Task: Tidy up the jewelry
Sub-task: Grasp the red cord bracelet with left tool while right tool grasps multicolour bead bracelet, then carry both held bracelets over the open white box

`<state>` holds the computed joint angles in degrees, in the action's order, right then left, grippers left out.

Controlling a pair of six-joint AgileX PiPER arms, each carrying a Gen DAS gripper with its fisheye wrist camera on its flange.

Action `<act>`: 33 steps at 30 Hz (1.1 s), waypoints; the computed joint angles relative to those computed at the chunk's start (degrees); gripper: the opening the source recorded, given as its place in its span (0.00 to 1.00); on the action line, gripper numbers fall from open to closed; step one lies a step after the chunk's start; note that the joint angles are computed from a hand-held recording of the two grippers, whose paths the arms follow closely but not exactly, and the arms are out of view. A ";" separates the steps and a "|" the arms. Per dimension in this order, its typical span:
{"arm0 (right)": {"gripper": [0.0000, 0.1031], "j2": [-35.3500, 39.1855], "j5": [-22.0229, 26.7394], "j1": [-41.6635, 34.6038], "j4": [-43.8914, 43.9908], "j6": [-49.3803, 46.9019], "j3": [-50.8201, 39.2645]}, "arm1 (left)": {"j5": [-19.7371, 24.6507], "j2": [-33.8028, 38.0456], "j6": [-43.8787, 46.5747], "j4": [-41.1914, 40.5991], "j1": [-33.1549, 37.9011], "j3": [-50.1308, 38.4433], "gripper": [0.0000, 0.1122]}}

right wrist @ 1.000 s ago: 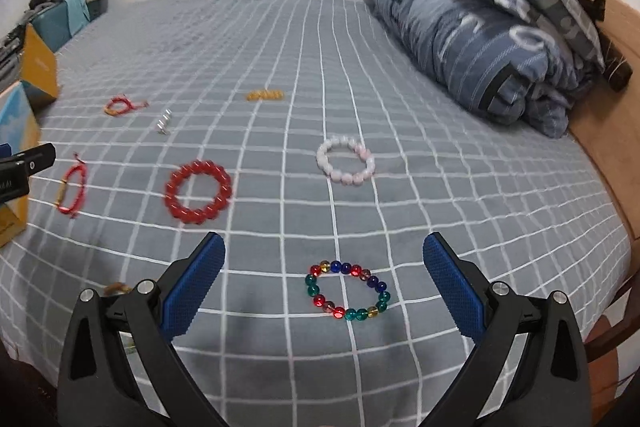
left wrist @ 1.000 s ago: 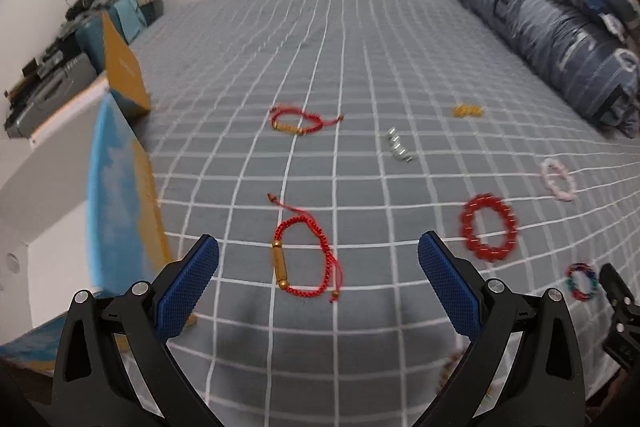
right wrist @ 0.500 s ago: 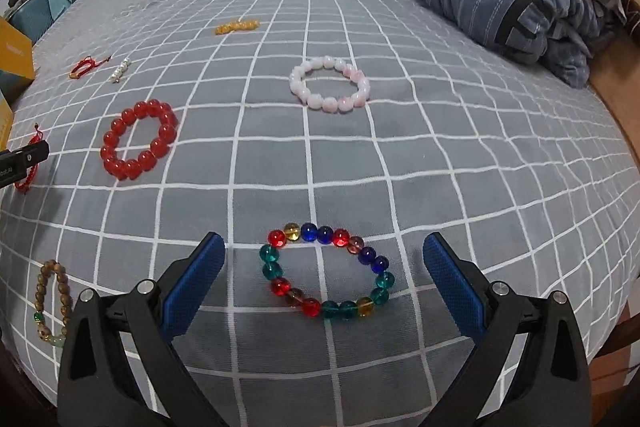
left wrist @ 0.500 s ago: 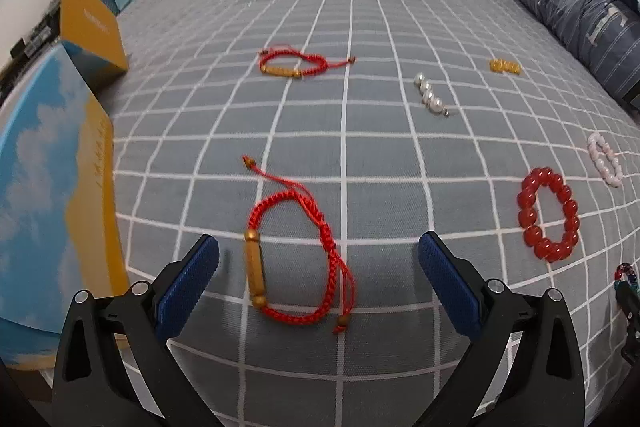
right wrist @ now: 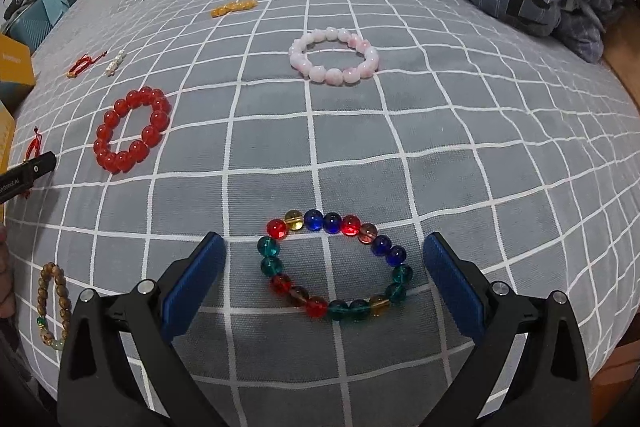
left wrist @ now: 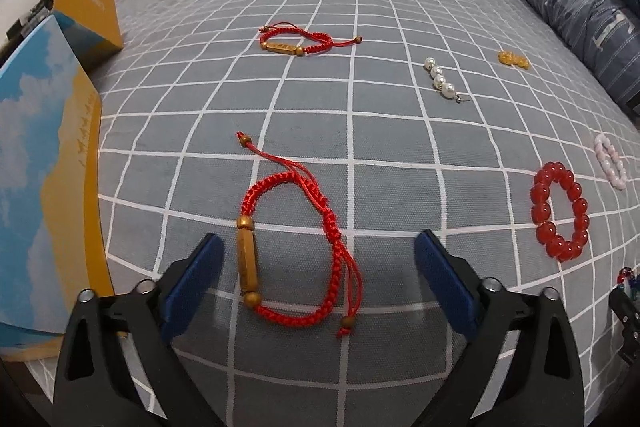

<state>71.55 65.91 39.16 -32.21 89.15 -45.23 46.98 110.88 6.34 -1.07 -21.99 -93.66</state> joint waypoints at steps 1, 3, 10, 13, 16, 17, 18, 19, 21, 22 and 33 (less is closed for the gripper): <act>0.86 -0.20 -0.37 -0.17 0.27 -0.31 0.06 | -0.06 -0.28 0.15 -0.09 -0.02 0.31 0.78; 0.81 -0.42 -0.97 -0.80 0.71 -1.07 0.07 | 0.12 -0.66 0.62 -0.56 -0.04 0.62 0.72; 0.54 -0.75 -1.24 -1.24 1.40 -1.46 -0.13 | 1.08 -1.84 0.78 -0.77 -0.41 1.51 0.50; 0.43 -0.81 -1.39 -1.08 1.53 -1.71 -0.16 | 1.73 -2.04 1.01 -1.16 -0.31 1.38 0.41; 0.29 -0.36 -0.99 -0.62 1.42 -1.54 -0.55 | 2.34 -1.97 1.41 -1.72 -0.09 0.99 0.29; 0.20 -0.29 -0.95 -0.61 1.51 -1.55 -0.65 | 2.53 -2.07 2.12 -2.36 0.03 0.96 0.22; 0.18 -0.08 -0.68 -0.57 1.56 -1.81 -0.89 | 2.48 -2.26 2.23 -2.41 0.03 1.08 0.14; 0.18 -0.14 -0.55 -0.46 1.44 -1.68 -0.89 | 1.92 -2.68 1.94 -1.99 -0.04 1.49 0.10; 0.18 -0.33 -0.49 -0.30 1.25 -1.37 -0.79 | 0.98 -3.31 2.07 -1.92 0.00 2.22 0.09; 0.18 -0.44 -0.42 -0.16 1.11 -1.13 -0.76 | 1.09 -3.36 2.44 -2.44 0.16 2.19 0.08; 0.18 -1.89 2.89 4.13 -2.61 4.09 -1.00 | 0.16 -4.80 3.88 -4.63 1.00 2.88 0.08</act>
<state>69.66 68.80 43.29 -34.82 93.24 -46.23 47.14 106.07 10.22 -5.70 -20.99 -90.78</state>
